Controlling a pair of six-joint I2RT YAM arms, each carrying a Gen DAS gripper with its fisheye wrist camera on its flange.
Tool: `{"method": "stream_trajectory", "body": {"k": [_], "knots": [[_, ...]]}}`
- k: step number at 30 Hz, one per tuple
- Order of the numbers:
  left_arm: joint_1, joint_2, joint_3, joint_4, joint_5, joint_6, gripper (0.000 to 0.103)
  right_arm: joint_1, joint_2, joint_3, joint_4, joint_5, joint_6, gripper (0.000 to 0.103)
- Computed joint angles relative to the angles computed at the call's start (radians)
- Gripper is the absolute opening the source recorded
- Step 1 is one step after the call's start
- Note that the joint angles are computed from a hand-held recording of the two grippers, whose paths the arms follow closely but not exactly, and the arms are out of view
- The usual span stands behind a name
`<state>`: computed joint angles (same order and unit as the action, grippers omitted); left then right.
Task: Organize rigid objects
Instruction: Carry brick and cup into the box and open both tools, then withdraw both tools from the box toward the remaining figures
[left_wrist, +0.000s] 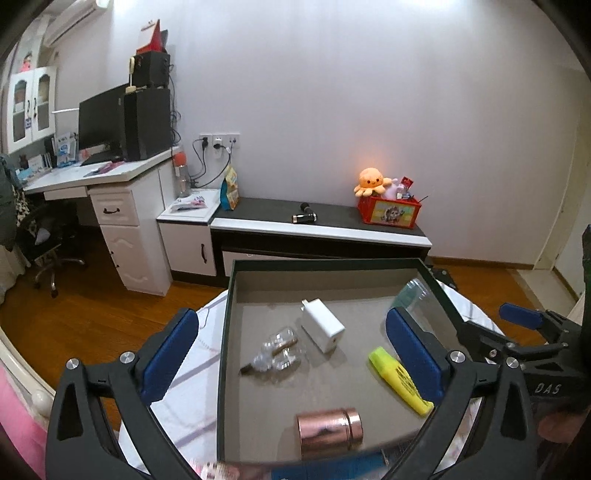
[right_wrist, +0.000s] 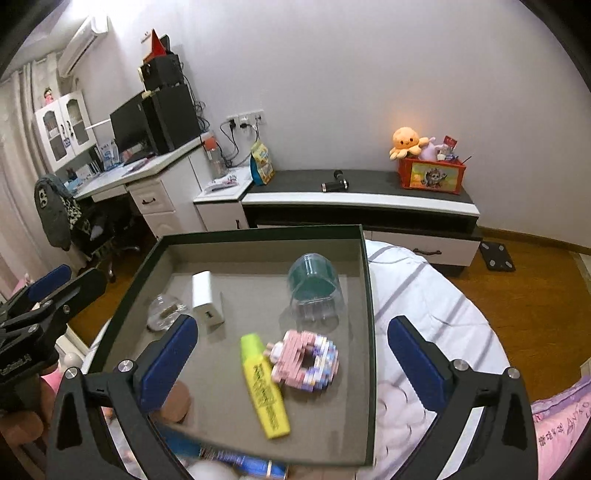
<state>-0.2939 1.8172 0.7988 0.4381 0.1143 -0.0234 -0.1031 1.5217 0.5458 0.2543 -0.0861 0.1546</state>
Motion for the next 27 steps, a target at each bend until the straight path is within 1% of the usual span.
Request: {"method": "stream_trajectory", "body": {"k": [6, 9, 11, 14, 21, 27], "knots": [[0.012, -0.141, -0.138, 0.017, 0.012, -0.003, 0.103, 0.033, -0.217, -0.122, -0.044, 0.04, 0.025, 0.103], [0.008, -0.216, -0.213, 0.027, 0.0, -0.005, 0.103, 0.062, -0.323, -0.183, -0.072, 0.07, 0.04, 0.103], [0.012, -0.269, -0.266, 0.032, 0.006, -0.01, 0.103, 0.072, -0.37, -0.207, -0.094, 0.075, 0.049, 0.103], [0.006, -0.334, -0.329, 0.037, -0.011, -0.008, 0.103, 0.092, -0.459, -0.255, -0.132, 0.09, 0.062, 0.103], [-0.003, -0.463, -0.456, 0.027, -0.026, -0.016, 0.103, 0.144, -0.651, -0.343, -0.244, 0.133, 0.103, 0.103], [-0.004, -0.558, -0.55, 0.005, -0.02, -0.029, 0.103, 0.213, -0.828, -0.397, -0.367, 0.196, 0.151, 0.103]]}}
